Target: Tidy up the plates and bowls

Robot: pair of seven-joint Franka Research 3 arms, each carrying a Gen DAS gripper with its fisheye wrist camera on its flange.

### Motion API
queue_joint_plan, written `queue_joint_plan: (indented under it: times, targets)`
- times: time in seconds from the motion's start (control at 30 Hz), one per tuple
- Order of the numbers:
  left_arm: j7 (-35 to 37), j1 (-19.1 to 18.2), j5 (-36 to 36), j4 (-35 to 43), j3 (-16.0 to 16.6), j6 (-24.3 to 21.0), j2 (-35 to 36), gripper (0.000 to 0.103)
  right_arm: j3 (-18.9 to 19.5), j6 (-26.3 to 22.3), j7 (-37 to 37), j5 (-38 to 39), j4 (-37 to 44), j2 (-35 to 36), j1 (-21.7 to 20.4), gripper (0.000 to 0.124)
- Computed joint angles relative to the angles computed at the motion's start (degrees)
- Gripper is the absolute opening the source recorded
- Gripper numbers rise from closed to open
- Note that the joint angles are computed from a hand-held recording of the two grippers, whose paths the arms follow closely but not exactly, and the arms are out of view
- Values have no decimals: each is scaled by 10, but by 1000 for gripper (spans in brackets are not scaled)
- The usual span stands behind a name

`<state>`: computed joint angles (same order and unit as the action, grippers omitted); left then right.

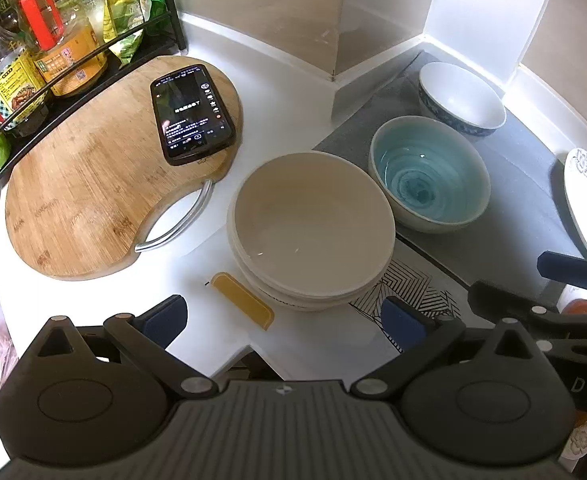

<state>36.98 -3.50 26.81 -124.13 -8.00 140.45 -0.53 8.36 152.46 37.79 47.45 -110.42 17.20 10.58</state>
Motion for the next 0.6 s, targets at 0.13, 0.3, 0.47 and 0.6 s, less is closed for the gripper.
queue_joint_plan:
  times: [0.13,0.3,0.47,0.6]
  targets:
    - [4,1,-3,2,1,3,3,103,-1,1,4,-4,0,0,1,83]
    - [6,1,-3,1,2,7,4,103,0,2,6,-5,-1,0,1,83]
    - [3,2,1,4,2,3,6,103,-1,2,12,-8,1,1,1,83]
    - [0,2,2,9,3,-4,10,103,-2,4,18,-11,4,5,1,83]
